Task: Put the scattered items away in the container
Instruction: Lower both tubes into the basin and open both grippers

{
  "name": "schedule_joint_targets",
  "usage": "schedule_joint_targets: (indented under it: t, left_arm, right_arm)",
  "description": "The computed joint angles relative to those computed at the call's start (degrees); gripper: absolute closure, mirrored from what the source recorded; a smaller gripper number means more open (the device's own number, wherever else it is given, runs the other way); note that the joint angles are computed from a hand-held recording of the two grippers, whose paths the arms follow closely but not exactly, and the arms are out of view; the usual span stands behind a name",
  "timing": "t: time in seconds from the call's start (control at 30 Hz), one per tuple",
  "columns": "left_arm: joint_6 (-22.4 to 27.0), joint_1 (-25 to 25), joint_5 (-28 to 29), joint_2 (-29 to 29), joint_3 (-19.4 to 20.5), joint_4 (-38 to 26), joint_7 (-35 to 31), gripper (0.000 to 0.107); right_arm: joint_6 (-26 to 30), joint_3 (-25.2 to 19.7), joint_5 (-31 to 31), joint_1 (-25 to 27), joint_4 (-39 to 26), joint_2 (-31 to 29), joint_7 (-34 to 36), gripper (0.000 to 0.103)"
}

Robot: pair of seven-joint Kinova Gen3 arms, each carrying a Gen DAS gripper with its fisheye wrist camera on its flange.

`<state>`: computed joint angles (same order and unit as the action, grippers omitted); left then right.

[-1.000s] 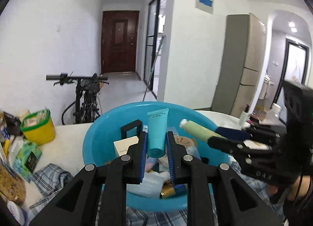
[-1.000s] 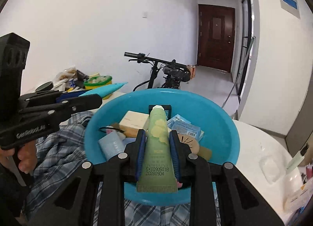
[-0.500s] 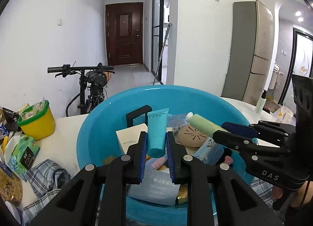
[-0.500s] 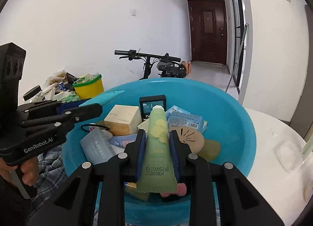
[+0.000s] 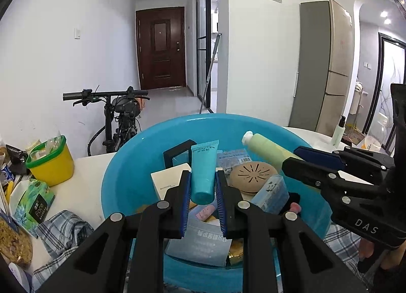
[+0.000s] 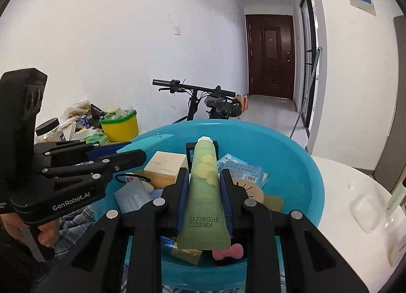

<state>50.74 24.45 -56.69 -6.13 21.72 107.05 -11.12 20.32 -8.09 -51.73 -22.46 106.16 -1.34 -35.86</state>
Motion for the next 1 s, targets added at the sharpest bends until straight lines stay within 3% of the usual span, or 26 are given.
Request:
schedule_joint_targets:
  t: [1.0]
  left_arm:
    - [-0.5,-1.3,0.4,-1.1,0.3,0.3,-0.2,0.087]
  right_arm:
    - [-2.0,0.5,-6.6,-1.3,1.7,-0.5,6.9,0.08]
